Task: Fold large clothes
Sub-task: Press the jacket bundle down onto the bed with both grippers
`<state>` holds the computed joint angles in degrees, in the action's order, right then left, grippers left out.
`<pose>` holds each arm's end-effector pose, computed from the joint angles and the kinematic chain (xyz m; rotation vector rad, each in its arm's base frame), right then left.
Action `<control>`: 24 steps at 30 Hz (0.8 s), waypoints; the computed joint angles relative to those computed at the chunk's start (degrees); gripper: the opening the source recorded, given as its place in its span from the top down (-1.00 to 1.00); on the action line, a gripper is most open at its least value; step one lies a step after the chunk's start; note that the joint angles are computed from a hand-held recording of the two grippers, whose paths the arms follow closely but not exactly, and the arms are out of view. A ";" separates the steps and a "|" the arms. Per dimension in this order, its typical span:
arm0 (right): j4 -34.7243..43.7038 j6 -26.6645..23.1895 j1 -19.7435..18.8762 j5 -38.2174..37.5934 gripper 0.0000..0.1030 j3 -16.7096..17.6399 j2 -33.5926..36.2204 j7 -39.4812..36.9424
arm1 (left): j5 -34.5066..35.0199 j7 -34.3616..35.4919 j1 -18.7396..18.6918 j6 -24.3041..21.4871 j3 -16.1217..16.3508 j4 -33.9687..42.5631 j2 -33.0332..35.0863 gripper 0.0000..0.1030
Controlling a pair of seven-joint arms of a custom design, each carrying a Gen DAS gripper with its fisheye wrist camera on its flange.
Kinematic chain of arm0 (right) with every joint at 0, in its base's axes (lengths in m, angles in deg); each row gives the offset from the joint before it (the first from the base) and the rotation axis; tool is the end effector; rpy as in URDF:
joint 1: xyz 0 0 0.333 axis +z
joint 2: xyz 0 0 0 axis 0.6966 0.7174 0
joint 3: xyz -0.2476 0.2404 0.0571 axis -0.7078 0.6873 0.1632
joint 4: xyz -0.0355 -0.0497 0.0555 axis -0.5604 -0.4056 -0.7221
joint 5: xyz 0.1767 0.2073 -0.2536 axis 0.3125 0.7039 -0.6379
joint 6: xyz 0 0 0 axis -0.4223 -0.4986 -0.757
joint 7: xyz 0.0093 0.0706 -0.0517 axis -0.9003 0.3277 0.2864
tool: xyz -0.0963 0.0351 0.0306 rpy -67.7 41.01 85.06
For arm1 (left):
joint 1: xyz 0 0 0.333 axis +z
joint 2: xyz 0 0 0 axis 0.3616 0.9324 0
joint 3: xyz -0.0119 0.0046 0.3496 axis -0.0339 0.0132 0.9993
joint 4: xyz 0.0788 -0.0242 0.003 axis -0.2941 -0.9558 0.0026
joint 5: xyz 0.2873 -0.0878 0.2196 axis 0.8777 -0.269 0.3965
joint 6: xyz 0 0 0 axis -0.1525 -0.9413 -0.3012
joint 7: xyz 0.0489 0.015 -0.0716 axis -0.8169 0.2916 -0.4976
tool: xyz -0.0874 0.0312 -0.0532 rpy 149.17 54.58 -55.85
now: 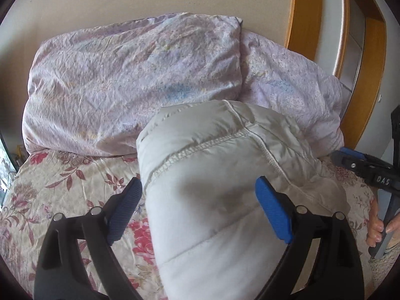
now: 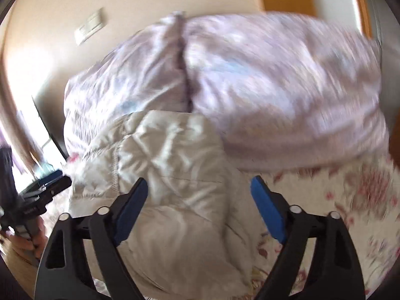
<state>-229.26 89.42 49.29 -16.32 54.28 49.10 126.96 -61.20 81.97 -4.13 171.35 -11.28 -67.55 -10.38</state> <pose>0.3695 0.1165 0.5714 -1.5711 1.7694 -0.7471 0.4318 -0.2134 0.5510 -1.3556 2.0953 -1.1773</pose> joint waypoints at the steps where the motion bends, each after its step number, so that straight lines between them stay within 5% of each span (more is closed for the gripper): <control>1: 0.52 0.07 -1.35 1.43 -0.32 1.27 1.09 -2.30 | 3.12 -2.73 2.37 0.29 -2.52 -0.01 0.39 -0.77; 4: 0.54 1.30 0.95 1.25 0.03 -1.08 4.40 -3.42 | 15.59 -13.65 10.82 0.51 -10.22 -0.16 1.89 -0.77; 7: 0.32 2.18 -4.09 -3.28 0.04 3.14 5.52 -1.01 | 23.81 -20.60 14.84 1.69 -13.33 -0.63 3.31 -0.82; 13: 1.95 4.69 -0.33 -2.08 0.01 -2.83 12.19 -2.42 | 28.40 -24.99 12.64 2.52 -10.54 -0.03 5.87 -0.96; 18: 2.27 4.88 1.88 1.09 0.00 -5.24 14.58 -6.46 | 42.19 -36.63 19.34 3.02 -15.59 0.32 7.42 -0.97; 21: 2.23 5.94 4.84 4.85 0.00 -8.45 15.87 -10.15 | 43.22 -37.50 17.21 3.12 -13.44 0.75 8.65 -0.97; 24: 1.42 7.07 4.49 7.85 0.00 -7.97 15.90 -13.06 | 44.72 -38.77 15.77 3.02 -11.84 1.11 9.51 -0.97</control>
